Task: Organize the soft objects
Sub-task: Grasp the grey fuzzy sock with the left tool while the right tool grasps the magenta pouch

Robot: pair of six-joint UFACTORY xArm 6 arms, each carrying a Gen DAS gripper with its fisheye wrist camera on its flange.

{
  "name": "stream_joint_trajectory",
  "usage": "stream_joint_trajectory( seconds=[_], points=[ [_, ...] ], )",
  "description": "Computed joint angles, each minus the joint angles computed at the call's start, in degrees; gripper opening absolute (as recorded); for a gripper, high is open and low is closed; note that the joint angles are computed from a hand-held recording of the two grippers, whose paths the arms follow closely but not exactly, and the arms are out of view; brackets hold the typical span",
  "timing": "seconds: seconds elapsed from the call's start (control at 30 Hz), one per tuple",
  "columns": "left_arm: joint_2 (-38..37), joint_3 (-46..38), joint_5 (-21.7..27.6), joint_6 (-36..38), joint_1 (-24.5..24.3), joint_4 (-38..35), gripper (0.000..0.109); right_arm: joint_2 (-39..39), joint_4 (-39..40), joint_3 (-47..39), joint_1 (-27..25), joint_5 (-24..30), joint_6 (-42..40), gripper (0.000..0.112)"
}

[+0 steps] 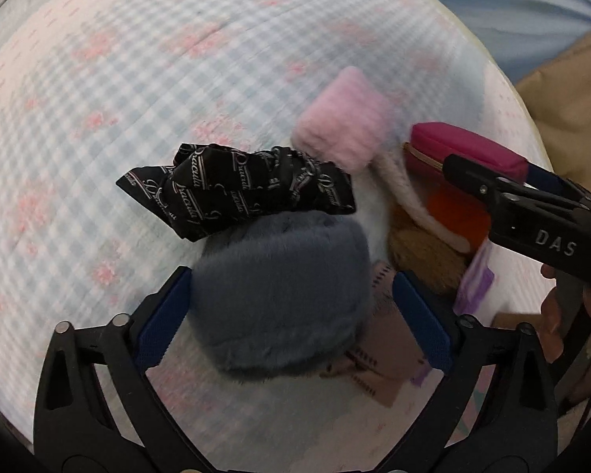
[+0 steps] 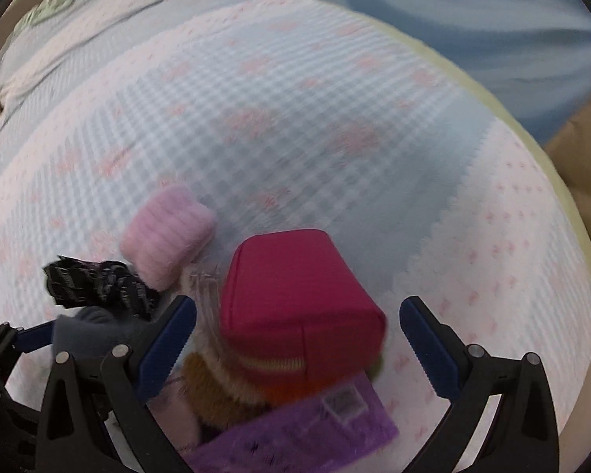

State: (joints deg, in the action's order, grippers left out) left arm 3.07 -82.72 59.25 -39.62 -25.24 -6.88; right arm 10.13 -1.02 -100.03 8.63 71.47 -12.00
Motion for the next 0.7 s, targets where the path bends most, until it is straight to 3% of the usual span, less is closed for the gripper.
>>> stream_joint_trajectory(
  seconds=[0.07, 0.17, 0.5, 0.7],
  points=[
    [1.1, -1.1, 1.4, -0.9, 0.1, 1.0, 0.082, 1.7, 0.5, -0.8, -0.1, -0.2, -1.4, 0.085],
    [1.4, -0.7, 1.1, -1.3, 0.6, 0.0, 0.078, 4.3, 2.3, -3.5, -0.4, 2.2, -2.8, 0.071],
    [-1.3, 0.0, 2.1, 0.9, 2.3, -1.8, 0.054, 3.0, 3.9, -2.1, -0.8, 1.5, -2.0, 0.058],
    [-4.6, 0.9, 2.0, 2.6, 3.4, -2.2, 0.052, 0.1, 3.2, -1.3, -0.5, 0.7, 1.6, 0.056]
  ],
)
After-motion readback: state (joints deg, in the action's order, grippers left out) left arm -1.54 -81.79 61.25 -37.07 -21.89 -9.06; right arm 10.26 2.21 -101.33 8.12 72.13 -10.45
